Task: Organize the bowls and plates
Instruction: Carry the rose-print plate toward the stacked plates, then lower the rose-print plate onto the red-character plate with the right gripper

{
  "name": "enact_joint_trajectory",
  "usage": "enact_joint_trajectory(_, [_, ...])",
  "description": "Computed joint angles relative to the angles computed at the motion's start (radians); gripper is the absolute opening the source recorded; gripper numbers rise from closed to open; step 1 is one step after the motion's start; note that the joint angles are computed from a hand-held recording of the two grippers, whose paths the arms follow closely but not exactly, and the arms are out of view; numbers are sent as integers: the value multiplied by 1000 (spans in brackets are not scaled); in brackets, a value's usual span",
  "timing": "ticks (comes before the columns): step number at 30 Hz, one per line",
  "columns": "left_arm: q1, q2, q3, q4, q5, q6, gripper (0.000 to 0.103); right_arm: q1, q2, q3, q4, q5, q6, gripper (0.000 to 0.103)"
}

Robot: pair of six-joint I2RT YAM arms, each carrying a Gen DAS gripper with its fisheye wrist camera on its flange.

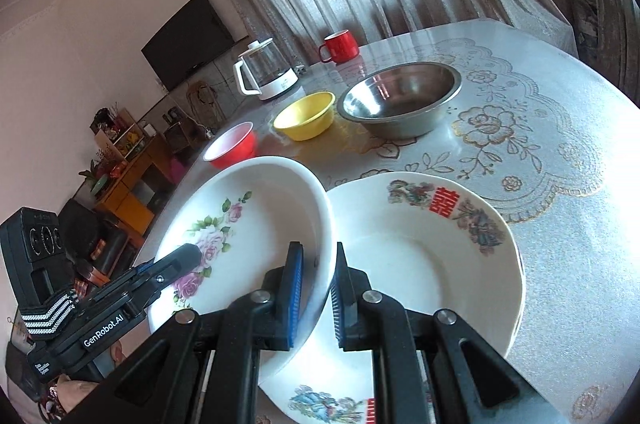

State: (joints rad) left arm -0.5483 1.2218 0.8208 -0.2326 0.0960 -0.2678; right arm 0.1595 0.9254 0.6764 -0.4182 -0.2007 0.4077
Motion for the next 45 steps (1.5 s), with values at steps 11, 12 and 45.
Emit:
enact_joint_trajectory(11, [-114,135,79,6,-64,-15,19,-213,-42,-40,-51,-122,-72,12])
enact_joint_trajectory(12, [-121,149,88,2,-71,-15,19,-228,-33,-41,-49,-131,-76,12])
enact_joint_trajectory(45, [-188,299,144,22,-159,0,21,-222,94,33,-140,3,-192,28])
